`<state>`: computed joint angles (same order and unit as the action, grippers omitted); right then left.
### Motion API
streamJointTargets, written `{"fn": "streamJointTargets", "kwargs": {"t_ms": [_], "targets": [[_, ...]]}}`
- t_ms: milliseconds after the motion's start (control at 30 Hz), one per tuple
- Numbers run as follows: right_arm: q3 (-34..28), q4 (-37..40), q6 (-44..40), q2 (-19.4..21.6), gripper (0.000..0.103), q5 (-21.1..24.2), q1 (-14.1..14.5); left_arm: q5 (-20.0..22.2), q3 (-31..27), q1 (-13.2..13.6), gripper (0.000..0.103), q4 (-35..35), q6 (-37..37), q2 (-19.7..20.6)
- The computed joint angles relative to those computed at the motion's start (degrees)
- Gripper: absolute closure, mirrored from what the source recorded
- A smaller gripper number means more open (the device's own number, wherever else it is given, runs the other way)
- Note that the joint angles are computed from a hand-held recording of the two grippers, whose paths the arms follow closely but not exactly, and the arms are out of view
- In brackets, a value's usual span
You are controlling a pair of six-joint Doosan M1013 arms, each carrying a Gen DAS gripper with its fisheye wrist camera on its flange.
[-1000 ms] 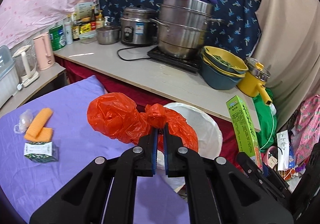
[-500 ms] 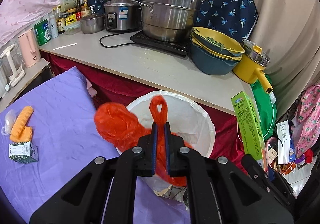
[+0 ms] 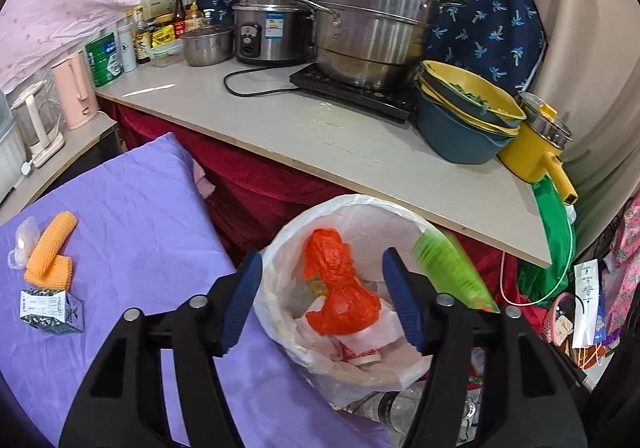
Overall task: Collect trash
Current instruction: 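Carry the red bag and green box over the bin and open both tools, then move both open tools back to the table toward the orange foam net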
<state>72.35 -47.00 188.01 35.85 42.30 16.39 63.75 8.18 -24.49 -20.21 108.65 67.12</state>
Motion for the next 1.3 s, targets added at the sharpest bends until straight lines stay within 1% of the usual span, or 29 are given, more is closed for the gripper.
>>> {"fn": "streamJointTargets", "kwargs": {"t_ms": [100,200,267,333,467,567,733,833,1167,1300], "targets": [[-1.6,2.0,-2.6,1.1,0.061,0.1,-0.4,-2.1,2.2,0.3,0.033,1.3,-0.3,-1.0],[-2.2,2.6,-2.8,1.5,0.059,-0.6,-0.4,-3.2,3.7,0.7,0.032,2.2,-0.5,-1.7],[-2.9,2.6,-3.2,1.8,0.056,-0.3,-0.2,-3.7,4.4,1.1,0.031,3.0,-1.1,-2.0],[-3.3,2.4,-3.3,2.0,0.054,-0.5,0.0,-4.1,5.2,1.5,0.03,3.4,-1.6,-2.3],[-5.1,3.3,-5.2,2.8,0.052,-0.5,0.6,-6.4,8.9,2.5,0.028,4.2,-2.5,-4.0],[-6.7,4.0,-6.7,3.6,0.048,-0.4,1.1,-7.3,10.2,3.3,0.027,5.1,-3.4,-4.6],[-10.0,6.6,-10.9,5.4,0.047,-1.0,1.9,-8.1,11.7,5.0,0.026,6.5,-6.1,-5.3],[-12.6,8.8,-14.1,6.9,0.047,-1.0,2.5,-9.2,13.2,6.1,0.022,7.4,-7.5,-6.0],[-23.0,16.0,-25.4,12.5,0.047,0.9,4.5,-9.5,13.6,9.8,0.022,10.4,-12.3,-6.1],[-28.7,18.7,-30.3,15.4,0.047,2.7,5.2,-9.1,13.0,11.4,0.022,11.7,-14.2,-5.5]]}}
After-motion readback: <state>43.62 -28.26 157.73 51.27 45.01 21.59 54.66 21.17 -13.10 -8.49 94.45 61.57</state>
